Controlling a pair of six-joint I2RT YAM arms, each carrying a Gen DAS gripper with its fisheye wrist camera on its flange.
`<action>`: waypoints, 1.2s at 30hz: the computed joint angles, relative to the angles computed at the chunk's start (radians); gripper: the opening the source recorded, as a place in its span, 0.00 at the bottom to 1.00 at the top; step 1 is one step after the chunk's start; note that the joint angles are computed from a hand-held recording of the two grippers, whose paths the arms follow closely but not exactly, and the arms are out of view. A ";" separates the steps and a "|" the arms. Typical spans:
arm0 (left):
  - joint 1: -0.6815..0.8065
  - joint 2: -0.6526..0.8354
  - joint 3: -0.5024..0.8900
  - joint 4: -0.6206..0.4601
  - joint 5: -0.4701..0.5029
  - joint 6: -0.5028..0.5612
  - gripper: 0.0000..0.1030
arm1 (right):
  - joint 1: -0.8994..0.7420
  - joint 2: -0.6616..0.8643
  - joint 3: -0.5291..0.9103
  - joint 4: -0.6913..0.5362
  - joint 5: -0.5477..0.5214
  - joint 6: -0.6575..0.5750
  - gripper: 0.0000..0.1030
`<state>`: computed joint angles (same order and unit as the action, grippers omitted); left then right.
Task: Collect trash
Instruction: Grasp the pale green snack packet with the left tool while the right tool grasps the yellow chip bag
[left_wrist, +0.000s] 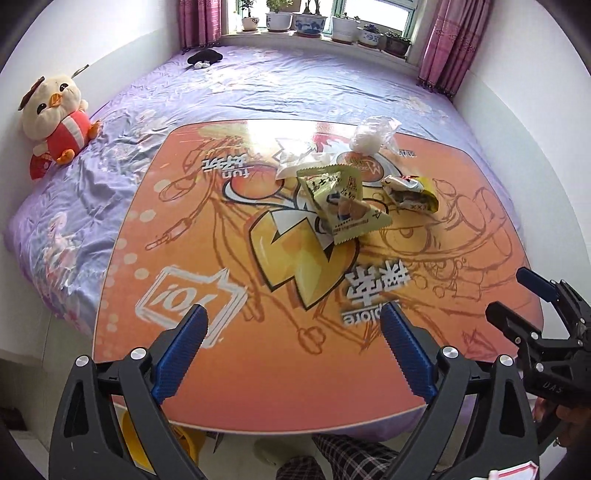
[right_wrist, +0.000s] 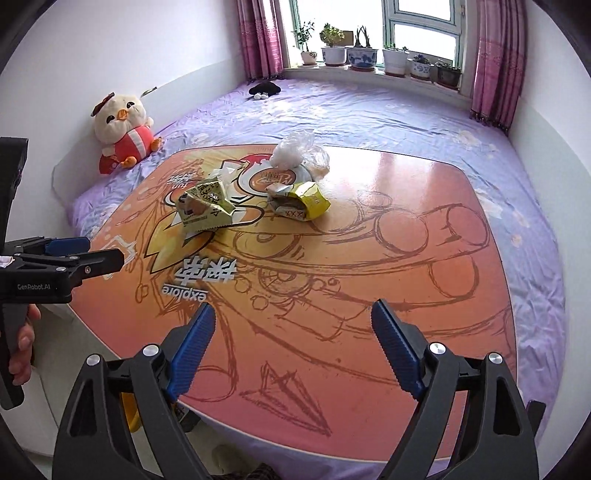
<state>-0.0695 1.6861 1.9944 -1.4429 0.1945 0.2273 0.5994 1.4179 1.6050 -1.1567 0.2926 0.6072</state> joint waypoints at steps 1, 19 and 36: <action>-0.021 0.030 0.032 0.000 -0.009 -0.020 0.91 | -0.029 0.003 -0.008 0.015 -0.020 -0.023 0.84; -0.156 0.420 0.433 -0.043 -0.109 -0.193 0.88 | -0.264 0.181 0.062 0.144 -0.178 -0.294 0.84; -0.119 0.393 0.334 0.032 -0.179 -0.153 0.86 | -0.284 0.408 0.271 0.139 -0.225 -0.388 0.86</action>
